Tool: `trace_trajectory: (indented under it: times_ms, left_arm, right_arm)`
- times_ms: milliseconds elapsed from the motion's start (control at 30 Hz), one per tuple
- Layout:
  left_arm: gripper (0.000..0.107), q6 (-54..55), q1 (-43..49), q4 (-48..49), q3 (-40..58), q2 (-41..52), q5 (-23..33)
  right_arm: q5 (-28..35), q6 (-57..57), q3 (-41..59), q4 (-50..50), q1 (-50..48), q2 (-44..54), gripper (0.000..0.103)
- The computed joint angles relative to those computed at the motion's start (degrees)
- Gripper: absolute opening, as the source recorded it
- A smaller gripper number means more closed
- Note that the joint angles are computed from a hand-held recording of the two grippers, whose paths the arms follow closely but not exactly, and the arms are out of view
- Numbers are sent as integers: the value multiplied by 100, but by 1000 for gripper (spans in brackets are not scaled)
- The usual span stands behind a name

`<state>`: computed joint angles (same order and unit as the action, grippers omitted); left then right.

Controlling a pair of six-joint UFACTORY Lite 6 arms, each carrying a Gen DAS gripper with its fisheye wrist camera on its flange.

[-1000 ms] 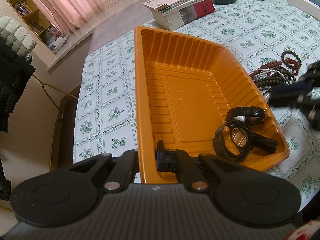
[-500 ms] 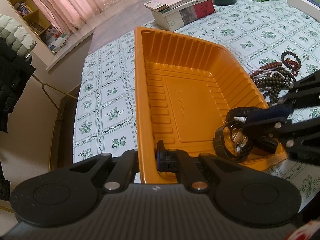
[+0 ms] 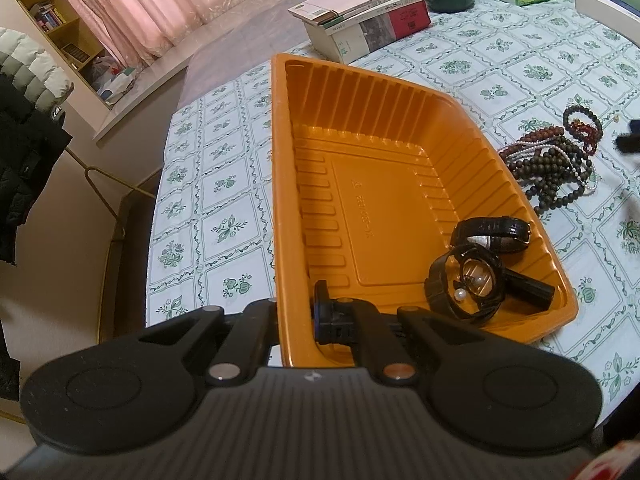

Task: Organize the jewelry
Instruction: 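Carry the pearl earring into the tray and open the right tool, then pinch a small gold earring near the bracelets with the right tool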

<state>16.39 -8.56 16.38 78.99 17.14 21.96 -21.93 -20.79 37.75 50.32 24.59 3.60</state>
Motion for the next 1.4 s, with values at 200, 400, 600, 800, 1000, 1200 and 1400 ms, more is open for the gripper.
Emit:
trace_trajectory:
  times_ms: [200, 400, 600, 800, 1000, 1200, 1400]
  left_arm:
    - [3, -218, -58, 217, -5, -14, 39]
    - [3, -219, -66, 232, -17, -49, 47]
    - [3, -238, -73, 260, -39, -66, 39]
    - [3, -257, -80, 270, -32, -61, 53]
    - [3, -262, -80, 277, -35, -63, 49]
    - [3, -257, -82, 269, -30, -61, 53]
    - [3, -255, -80, 270, -31, -60, 49]
  right_arm:
    - [176, 193, -322, -625, -1118, -149, 46]
    - [117, 621, -74, -1535, -1407, 315, 46]
    - [-166, 738, 155, -1957, -1395, 874, 45]
    - [-266, 499, 368, -1881, -1355, 1182, 43]
    - [-366, 240, 436, -1652, -1275, 1315, 32]
    - [-405, -107, 457, -1345, -1175, 1325, 9]
    - [-509, -557, 352, -885, -843, 934, 9]
